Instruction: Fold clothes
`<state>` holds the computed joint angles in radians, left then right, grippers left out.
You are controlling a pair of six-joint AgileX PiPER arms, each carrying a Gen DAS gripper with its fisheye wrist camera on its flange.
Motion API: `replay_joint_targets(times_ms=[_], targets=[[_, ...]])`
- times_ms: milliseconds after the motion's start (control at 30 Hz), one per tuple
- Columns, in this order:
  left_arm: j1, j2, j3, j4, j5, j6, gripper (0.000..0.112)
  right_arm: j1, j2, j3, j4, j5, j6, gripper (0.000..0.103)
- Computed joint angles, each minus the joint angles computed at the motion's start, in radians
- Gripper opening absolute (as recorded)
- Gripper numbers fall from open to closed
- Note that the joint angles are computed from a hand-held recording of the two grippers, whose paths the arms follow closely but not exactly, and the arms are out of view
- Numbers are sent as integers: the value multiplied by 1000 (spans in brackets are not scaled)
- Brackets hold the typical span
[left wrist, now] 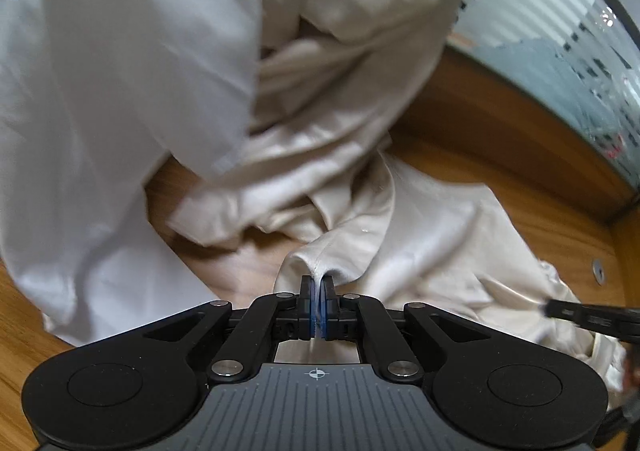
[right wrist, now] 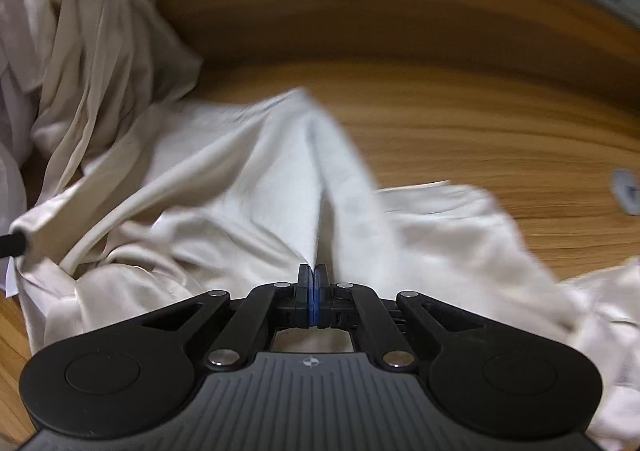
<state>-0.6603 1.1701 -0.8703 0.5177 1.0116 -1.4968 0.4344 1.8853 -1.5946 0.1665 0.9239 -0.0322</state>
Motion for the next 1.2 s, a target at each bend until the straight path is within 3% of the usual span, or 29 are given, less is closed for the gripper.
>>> replay_joint_targets(times_ms=[200,367,433,533,600,733,1200], targets=[[6,4,-26,31,43,15,4,-106,-148,68,-76,-6,-4,0],[49,58,-8,-10,-11,63,6,-188,-212,92,-80,9,-35,1],[39,58,-11,-16,-25,69,16,-202,-229,107,-74,16,-51,5],[-3,48,-22,-2,-22,56,35,-181,-273,156,-84,-4,-66,22],[-36,35,-30,3,-25,53,40,-170,-305,197,-51,-19,-94,23],[-40,62,-46,-55,-121,111,46,-157,-316,237,74,3,-206,33],[23,308,-217,-314,-323,394,54,-61,-190,259,116,-40,-273,35]])
